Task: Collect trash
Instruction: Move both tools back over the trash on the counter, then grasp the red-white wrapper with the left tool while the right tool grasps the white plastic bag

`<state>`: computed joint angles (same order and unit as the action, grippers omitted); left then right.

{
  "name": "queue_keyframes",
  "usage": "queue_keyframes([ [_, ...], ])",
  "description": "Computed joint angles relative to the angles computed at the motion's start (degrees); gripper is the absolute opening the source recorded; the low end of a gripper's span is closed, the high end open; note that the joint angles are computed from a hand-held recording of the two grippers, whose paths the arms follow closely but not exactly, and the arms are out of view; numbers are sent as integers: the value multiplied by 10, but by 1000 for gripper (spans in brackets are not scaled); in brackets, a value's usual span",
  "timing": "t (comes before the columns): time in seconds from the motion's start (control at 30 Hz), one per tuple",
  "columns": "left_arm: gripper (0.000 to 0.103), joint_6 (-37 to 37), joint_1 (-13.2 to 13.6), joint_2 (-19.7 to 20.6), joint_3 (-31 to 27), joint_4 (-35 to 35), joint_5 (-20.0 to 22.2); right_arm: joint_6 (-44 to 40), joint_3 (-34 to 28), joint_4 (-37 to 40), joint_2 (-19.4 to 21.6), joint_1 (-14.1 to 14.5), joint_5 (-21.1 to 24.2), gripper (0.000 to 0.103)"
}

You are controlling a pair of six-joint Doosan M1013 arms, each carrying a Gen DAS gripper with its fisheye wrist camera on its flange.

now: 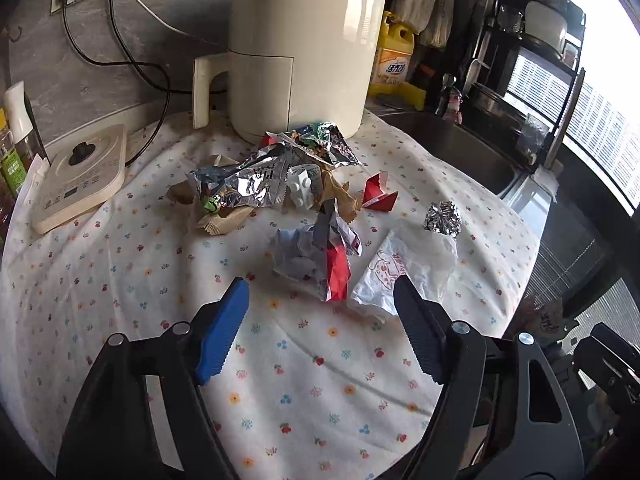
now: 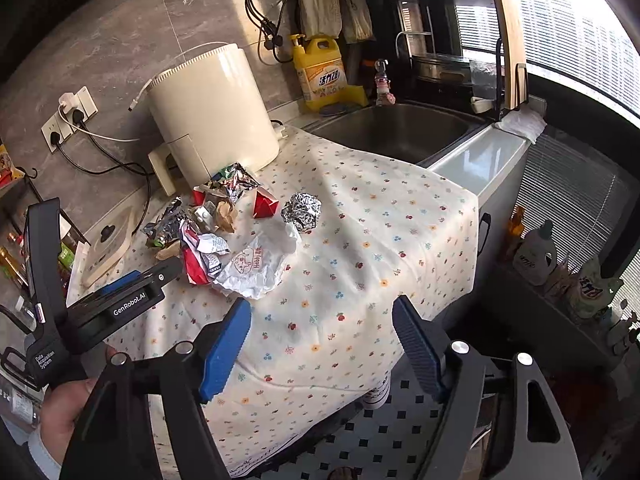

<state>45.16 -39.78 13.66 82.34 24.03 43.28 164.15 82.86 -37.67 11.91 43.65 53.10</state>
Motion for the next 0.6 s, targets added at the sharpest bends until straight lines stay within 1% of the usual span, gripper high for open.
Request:
queue_keyframes([
  [0.2,74,21,12,23,-18,-12,-6,-38,-9,38,17,-16,-20,62],
  [0.3,74,27,18,34,-27,-20,-6,-52,-15,50,25,-21,-27,61],
  [0.33,72,33,20,38,-31,-26,-5,-56,-17,53,28,-22,-30,61],
  [0.37,58,42,22,42,-34,-35,-2,-60,-19,56,31,-24,-32,61],
  [0.4,34,52,26,47,-39,-51,7,-62,-21,59,33,-25,-35,61],
  [0.43,28,53,28,49,-41,-60,12,-66,-24,64,36,-26,-37,61],
  [0.47,26,43,29,46,-35,-56,4,-70,-28,69,40,-27,-40,61],
  [0.5,15,35,27,44,-34,-39,5,-75,-31,73,43,-28,-41,61],
  [0.6,15,14,25,36,-24,-5,6,-90,-42,86,53,-30,-51,61],
])
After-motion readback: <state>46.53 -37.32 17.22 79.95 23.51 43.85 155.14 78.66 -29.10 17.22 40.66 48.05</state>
